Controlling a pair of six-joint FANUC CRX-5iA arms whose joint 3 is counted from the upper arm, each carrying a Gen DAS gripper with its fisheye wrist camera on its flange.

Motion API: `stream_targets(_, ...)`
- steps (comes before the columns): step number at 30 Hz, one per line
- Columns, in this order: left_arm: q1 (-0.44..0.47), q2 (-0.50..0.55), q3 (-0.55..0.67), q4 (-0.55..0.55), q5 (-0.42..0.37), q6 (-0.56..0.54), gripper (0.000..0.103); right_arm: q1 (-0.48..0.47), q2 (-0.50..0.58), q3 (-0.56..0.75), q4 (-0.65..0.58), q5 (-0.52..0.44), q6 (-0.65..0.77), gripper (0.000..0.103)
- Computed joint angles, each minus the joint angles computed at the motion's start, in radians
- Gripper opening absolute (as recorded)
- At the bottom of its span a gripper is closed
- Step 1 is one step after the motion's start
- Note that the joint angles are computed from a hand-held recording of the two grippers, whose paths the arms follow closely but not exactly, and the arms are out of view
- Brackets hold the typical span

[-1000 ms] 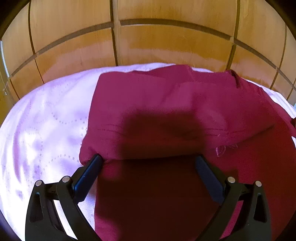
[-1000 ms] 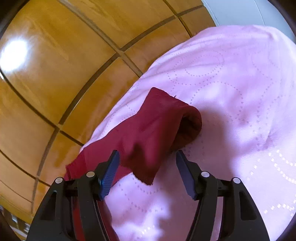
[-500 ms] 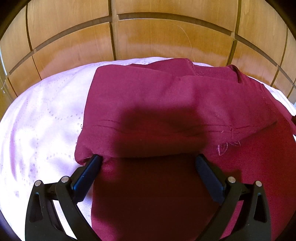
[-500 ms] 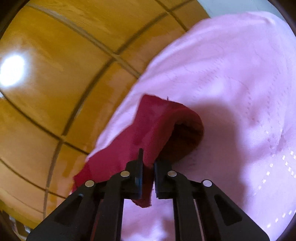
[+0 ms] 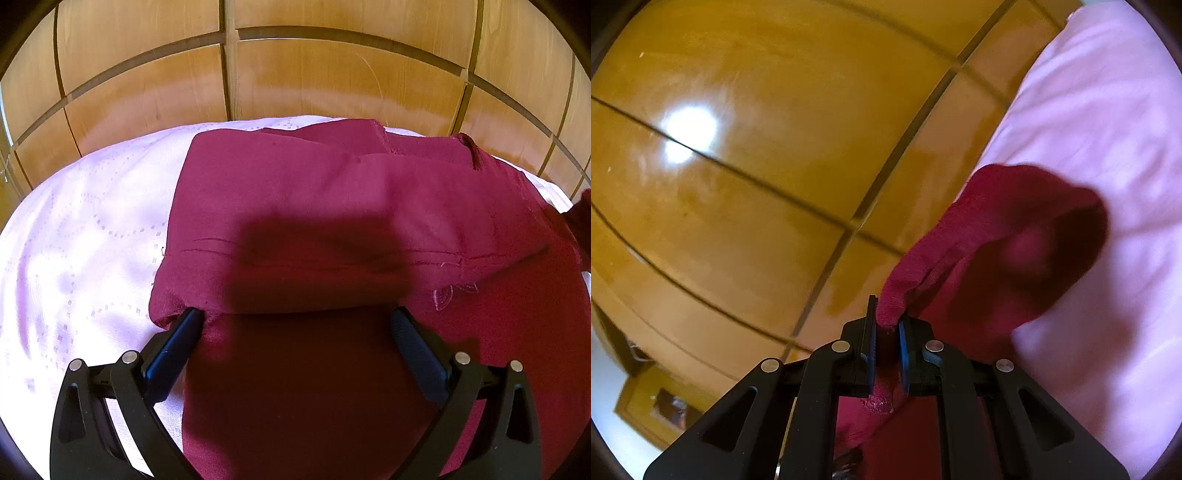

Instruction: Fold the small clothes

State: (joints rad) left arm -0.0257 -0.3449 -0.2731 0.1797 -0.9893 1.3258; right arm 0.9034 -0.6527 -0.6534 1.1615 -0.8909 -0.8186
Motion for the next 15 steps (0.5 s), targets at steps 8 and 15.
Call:
stream_targets(8, 0.007, -0.002, -0.004, 0.014, 0.0, -0.008, 0.101, -0.115, 0.207, 0.051, 0.017, 0.371, -0.076, 0.009)
stream_targets(15, 0.064, -0.013, -0.012, 0.124, -0.029, -0.062, 0.101, -0.017, 0.333, 0.208, -0.433, 0.291, 0.438, 0.026)
